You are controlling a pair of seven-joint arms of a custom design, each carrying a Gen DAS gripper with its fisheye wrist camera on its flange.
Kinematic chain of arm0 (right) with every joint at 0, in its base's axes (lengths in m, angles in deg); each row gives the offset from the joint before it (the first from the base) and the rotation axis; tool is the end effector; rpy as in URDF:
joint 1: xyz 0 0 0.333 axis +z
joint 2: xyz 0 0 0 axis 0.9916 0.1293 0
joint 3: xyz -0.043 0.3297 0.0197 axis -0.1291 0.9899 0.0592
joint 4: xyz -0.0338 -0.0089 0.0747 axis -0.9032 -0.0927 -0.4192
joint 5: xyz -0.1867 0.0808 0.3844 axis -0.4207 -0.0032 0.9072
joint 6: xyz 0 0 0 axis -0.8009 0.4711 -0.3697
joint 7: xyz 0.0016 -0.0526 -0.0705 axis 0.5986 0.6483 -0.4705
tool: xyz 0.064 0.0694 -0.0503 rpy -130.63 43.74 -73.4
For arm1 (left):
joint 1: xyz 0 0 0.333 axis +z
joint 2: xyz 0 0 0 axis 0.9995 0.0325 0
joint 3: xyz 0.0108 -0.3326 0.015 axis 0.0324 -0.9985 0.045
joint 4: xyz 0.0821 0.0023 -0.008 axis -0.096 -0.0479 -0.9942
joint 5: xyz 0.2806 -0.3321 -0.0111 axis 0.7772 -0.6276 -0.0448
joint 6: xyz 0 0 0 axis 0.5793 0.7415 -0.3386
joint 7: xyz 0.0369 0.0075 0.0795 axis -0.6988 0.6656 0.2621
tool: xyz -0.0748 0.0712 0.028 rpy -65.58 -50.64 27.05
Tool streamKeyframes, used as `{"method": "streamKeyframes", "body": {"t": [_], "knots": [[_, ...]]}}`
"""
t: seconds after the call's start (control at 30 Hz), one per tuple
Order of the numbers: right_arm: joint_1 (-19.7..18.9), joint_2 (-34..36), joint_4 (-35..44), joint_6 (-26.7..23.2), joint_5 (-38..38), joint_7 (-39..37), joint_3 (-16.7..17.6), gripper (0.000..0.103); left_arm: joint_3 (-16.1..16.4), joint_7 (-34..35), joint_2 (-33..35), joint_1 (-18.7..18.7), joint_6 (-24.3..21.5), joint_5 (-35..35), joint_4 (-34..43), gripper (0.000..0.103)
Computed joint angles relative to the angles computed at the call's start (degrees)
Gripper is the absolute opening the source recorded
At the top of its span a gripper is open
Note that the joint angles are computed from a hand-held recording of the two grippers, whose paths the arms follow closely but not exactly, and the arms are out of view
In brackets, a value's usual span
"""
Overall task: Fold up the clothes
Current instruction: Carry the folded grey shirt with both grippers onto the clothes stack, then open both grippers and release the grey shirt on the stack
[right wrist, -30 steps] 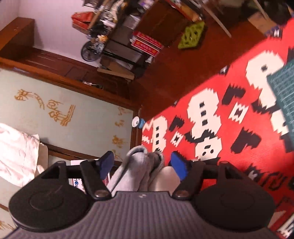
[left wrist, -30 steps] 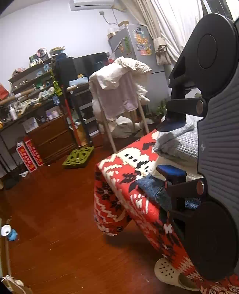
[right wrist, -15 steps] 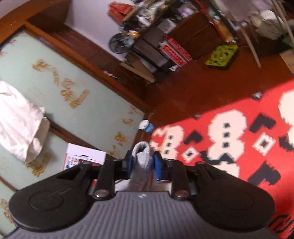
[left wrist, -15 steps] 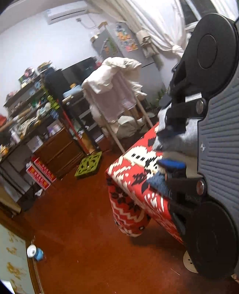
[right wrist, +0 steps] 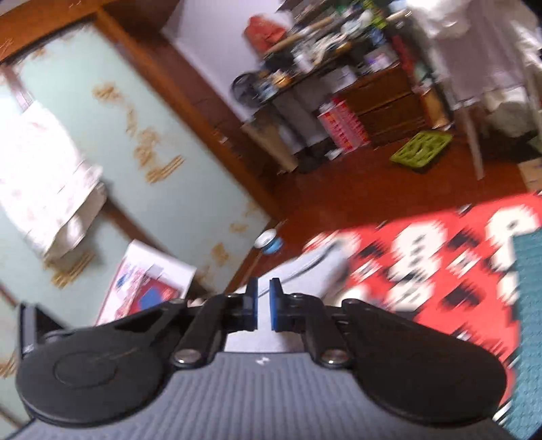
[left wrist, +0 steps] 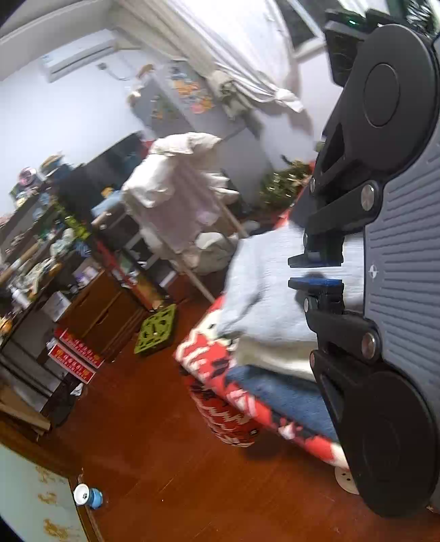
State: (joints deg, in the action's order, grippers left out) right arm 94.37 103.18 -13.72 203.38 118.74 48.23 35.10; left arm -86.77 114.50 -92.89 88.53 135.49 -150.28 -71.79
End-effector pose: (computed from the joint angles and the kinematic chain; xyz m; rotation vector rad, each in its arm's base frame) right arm 0.6851 0.2238 0.4774 -1.4507 1.3217 0.0245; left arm 0.5968 -0.0017 0.5061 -2.1183 1.6709 -1.5594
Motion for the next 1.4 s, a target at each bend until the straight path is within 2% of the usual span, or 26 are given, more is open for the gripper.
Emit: {"method": "streamKeyframes", "body": {"t": [0.1, 0.2, 0.33, 0.43, 0.57, 0.67, 0.87, 0.93, 1.0, 1.1, 1.2, 1.33, 1.4], "knots": [[1.7, -0.2, -1.5, -0.5, -6.8, 6.2, -0.2, 0.007, -0.5, -2.7, -1.4, -0.3, 2.2, 5.4, -2.4, 0.003], [1.8, -0.6, -3.3, -0.4, -8.5, 8.1, 0.2, 0.007, 0.4, -3.9, -3.4, -0.6, 2.4, 7.3, -5.2, 0.003], [1.3, -2.8, -6.6, -0.6, -7.0, 7.1, 0.2, 0.006, 2.5, -1.6, -6.9, -1.6, 1.8, 3.9, -8.4, 0.002], [1.5, -6.1, -9.9, -0.6, -4.6, 3.9, 0.0, 0.011, 3.6, 1.5, -8.9, -2.7, 0.6, 0.7, -9.5, 0.003], [3.5, -9.2, -12.7, -2.0, -5.7, 2.7, -1.0, 0.011, 2.4, 0.3, -9.9, -3.2, 2.5, 6.9, -10.9, 0.003], [5.2, -9.8, -14.3, -0.3, -10.1, 5.9, -1.6, 0.011, 3.7, 0.5, -10.9, -4.4, 2.8, 6.4, -12.6, 0.003], [5.3, -13.6, -19.4, -1.3, -8.1, 5.1, -3.0, 0.007, 4.6, 0.4, -15.1, -6.1, 5.3, 8.1, -16.3, 0.003], [5.7, -14.9, -20.7, -1.1, -6.9, 4.0, -3.3, 0.012, 4.8, 0.2, -16.1, -7.0, 6.2, 9.7, -17.0, 0.003], [6.4, -16.1, -21.5, -0.4, -5.9, 2.4, -3.5, 0.012, 4.0, -2.4, -16.3, -7.3, 7.7, 14.1, -17.6, 0.003], [7.6, -17.9, -22.9, 0.9, -6.3, 1.6, -3.6, 0.012, 2.2, -10.0, -16.6, -6.1, 9.6, 22.8, -18.9, 0.003], [8.4, -19.1, -24.5, 1.4, -10.8, 5.8, -3.9, 0.012, 2.4, -14.2, -18.3, -6.6, 9.8, 26.9, -20.8, 0.003], [9.2, -22.2, -27.8, 2.2, -12.8, 7.8, -4.6, 0.012, 2.3, -19.5, -22.8, -7.0, 9.9, 32.4, -24.5, 0.004], [9.5, -24.7, -30.0, 3.2, -15.6, 10.0, -4.9, 0.014, 1.5, -23.1, -25.0, -6.6, 9.6, 36.0, -26.0, 0.004]]}}
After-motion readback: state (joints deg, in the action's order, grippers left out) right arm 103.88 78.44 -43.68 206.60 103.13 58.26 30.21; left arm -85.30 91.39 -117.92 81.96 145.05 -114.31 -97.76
